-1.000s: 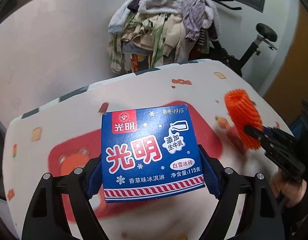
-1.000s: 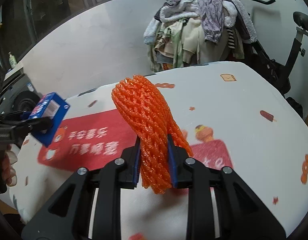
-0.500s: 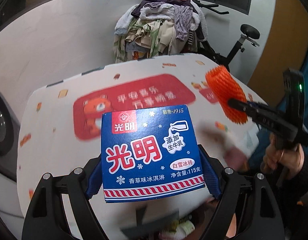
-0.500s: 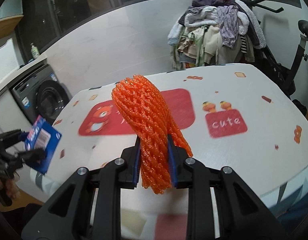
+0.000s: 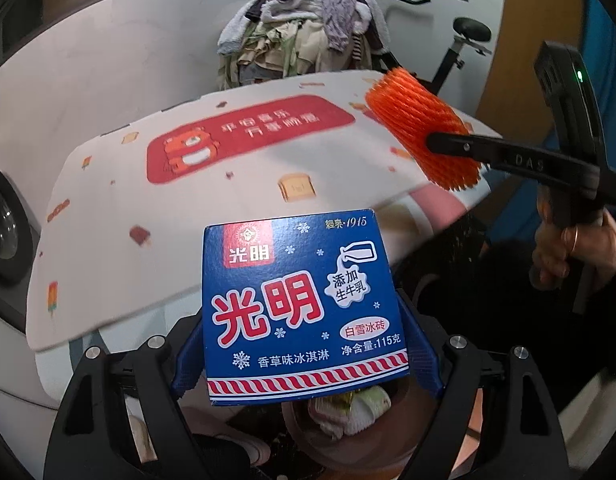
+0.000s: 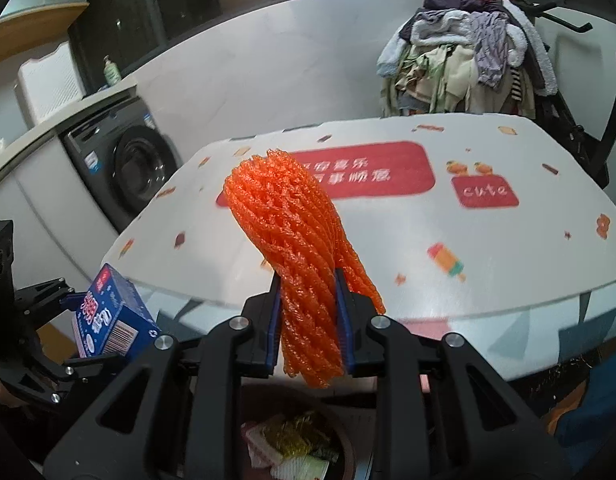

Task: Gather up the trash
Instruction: 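Carry the blue box and orange net over the bin with both grippers, then open the left gripper to drop the box while the right drops the net into the bin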

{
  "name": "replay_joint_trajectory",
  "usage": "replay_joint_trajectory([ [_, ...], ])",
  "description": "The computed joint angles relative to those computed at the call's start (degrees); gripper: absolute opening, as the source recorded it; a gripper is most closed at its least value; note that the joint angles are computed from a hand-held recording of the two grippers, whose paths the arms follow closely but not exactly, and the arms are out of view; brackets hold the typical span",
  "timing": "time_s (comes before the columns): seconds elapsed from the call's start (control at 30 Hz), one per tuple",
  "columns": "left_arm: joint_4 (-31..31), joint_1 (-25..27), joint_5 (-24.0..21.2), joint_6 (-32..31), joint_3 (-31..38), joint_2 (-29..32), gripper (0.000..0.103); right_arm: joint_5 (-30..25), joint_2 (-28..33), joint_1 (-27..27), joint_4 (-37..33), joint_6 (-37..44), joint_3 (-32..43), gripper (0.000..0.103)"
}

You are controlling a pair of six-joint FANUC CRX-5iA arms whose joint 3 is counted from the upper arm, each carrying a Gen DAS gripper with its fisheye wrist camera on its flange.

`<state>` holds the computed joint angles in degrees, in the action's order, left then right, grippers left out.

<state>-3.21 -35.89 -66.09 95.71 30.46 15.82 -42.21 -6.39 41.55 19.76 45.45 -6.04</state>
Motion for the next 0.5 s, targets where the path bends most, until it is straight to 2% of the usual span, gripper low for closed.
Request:
replay_joint_trajectory([
  [0.3, -3.73, -4.46, 2.92, -0.28, -7.03, -2.66, 0.081, -0.33, -4.97, 4.16, 0.06, -1.93, -6.67, 0.026],
  [0.37, -3.88, -5.09, 4.18, -0.54, -8.38, -2.63, 0.081, -0.11, -6.05, 4.66, -0.31, -2.74, -8.16, 0.026],
  [0.5, -2.89, -5.68, 3.74, -2.08, -8.50, -1.41, 0.081, 0.04, -6.68, 4.53, -3.10, -1.54, -9.25, 0.026],
])
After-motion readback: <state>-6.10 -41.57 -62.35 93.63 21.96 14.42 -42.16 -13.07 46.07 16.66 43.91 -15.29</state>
